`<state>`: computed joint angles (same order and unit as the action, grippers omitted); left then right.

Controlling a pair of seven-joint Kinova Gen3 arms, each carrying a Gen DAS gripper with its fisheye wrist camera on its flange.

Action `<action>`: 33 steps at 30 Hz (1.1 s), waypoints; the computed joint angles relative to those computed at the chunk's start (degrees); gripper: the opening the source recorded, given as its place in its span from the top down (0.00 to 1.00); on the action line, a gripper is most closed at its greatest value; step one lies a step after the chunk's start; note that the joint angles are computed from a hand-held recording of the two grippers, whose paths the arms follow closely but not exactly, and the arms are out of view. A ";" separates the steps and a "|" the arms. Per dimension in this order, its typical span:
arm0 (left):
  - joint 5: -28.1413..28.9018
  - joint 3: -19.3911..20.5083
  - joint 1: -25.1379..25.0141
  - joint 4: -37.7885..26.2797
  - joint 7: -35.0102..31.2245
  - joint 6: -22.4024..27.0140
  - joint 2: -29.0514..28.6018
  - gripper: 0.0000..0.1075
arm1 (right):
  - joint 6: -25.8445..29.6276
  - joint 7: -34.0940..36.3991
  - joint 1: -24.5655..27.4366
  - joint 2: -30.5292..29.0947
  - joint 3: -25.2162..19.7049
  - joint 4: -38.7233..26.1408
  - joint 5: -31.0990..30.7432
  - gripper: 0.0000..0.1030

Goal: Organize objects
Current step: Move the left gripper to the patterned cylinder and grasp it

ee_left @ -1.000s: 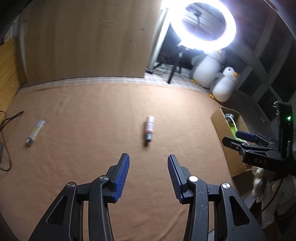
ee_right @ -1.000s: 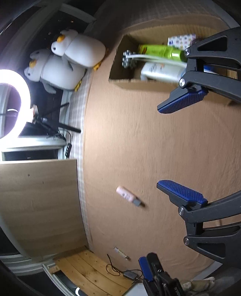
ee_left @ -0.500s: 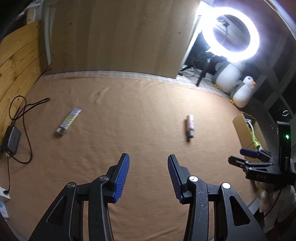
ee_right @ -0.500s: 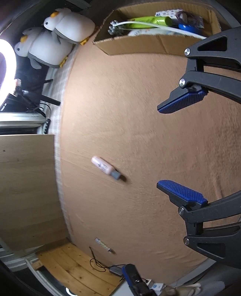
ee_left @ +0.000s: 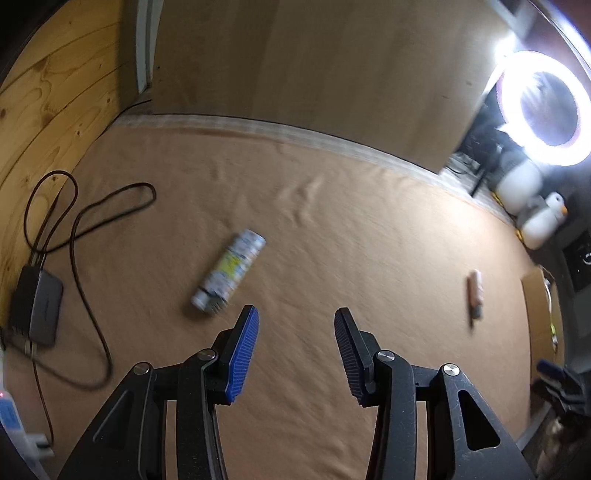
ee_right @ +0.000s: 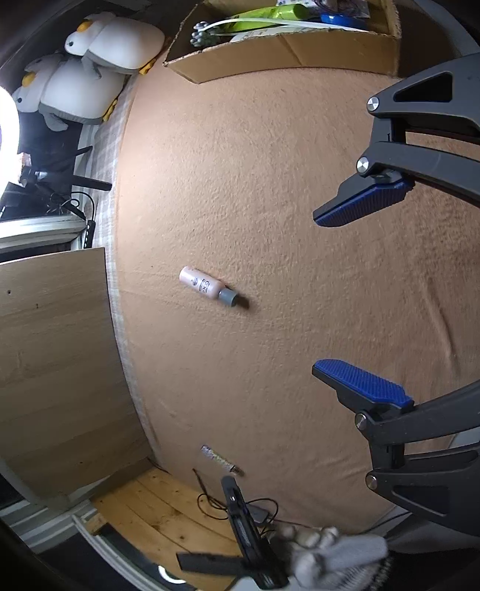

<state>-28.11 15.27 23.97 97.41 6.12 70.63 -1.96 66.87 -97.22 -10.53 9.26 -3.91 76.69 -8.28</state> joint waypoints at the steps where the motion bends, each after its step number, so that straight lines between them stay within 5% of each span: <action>1: 0.64 -0.89 -0.72 0.79 -1.19 -0.95 -0.32 0.57 | 0.15 -0.22 0.05 0.07 0.04 -0.08 -0.22 0.31; 12: 7.15 -6.58 -10.10 6.40 -12.76 -10.99 -1.50 0.58 | 1.14 -2.55 0.59 0.56 0.50 -0.31 -0.29 0.31; 18: 9.11 -6.86 -12.33 7.07 -15.87 -12.23 -0.51 0.58 | 2.08 -2.90 1.55 1.03 0.77 -0.51 -0.99 0.31; 23: 8.50 -6.07 -11.62 7.71 -14.58 -12.44 0.03 0.69 | 2.52 -2.30 2.33 1.50 0.77 -0.69 -2.09 0.31; 33: 4.54 -2.90 -5.85 5.16 -4.54 -9.71 3.13 0.73 | 2.84 0.16 3.16 2.15 0.61 -0.94 -3.74 0.31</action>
